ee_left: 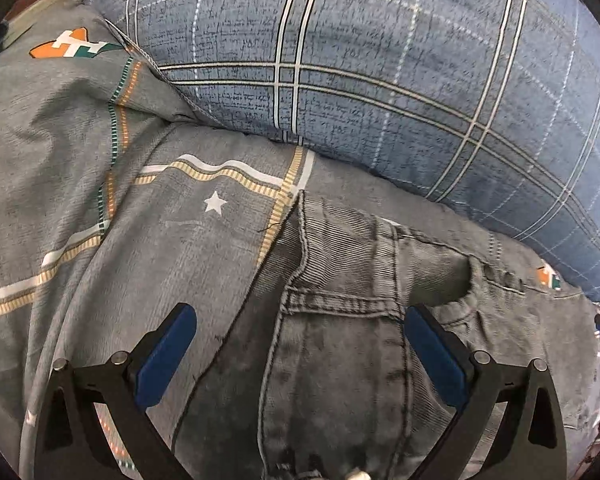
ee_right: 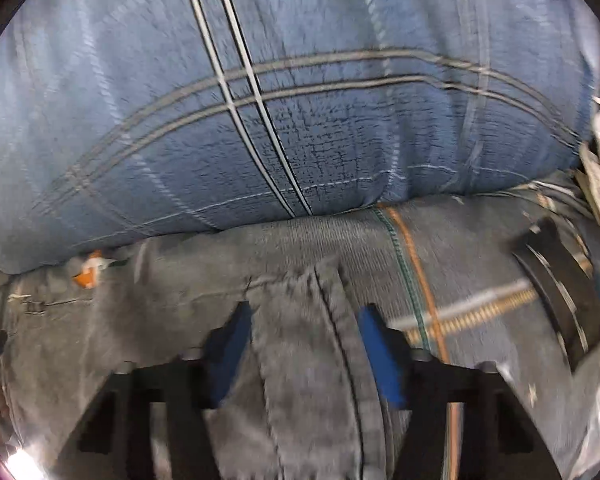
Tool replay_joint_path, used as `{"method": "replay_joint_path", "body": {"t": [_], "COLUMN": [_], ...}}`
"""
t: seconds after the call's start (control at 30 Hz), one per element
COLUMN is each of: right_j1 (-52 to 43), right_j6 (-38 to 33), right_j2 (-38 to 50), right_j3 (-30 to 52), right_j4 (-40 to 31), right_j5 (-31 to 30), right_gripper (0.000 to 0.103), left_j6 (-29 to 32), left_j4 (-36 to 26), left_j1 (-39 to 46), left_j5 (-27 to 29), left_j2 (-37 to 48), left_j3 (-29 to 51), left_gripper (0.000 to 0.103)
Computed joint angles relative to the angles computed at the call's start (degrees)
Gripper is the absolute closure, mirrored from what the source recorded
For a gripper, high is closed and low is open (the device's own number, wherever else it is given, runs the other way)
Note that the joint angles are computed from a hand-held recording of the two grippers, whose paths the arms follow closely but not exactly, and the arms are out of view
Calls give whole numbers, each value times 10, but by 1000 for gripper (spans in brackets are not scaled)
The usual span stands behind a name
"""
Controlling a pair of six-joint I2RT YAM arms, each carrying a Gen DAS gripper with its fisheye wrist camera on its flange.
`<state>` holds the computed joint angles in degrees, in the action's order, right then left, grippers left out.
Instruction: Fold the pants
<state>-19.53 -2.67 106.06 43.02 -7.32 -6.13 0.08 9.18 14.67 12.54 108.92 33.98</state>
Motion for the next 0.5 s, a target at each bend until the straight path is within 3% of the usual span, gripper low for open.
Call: {"method": "replay_joint_path", "body": {"t": [0.1,0.13,0.17,0.2,0.3,0.37,0.4,0.47,0.5], "right_j1": [16,23,26,23,30,35,43,41,34], "right_j6": [-4,-8,-9,-7,-9,-12,-19,-18,-31], "right_j2": [43,43,38,31,-26,-74,-85,-34,1], "right_j3": [24,18,15,12,-25,-60,-81,-66,-45], "right_j4": [0,11,16,17,40,64,97,94,64], "right_j5": [24,39,49,48,95,136,173,177,156], "right_gripper": [50,57,69,92,91,91,90,69,45], "left_j6": [5,6,6,4,7,11,9,-1,-10], "left_j4": [13,18,24,28,45,61,69,83,87], "left_j1": [-2,-4,-5,-8,-23,-43,-58,-68,-68], "left_j5": [0,0,-3,-6,-35,-70,-107,-128,-128], "left_j2": [28,37,42,49,53,45,46,57,61], "left_j3": [10,13,14,17,17,8,7,9,9], "left_gripper": [0,0,0,0,2,22,24,24,24]}}
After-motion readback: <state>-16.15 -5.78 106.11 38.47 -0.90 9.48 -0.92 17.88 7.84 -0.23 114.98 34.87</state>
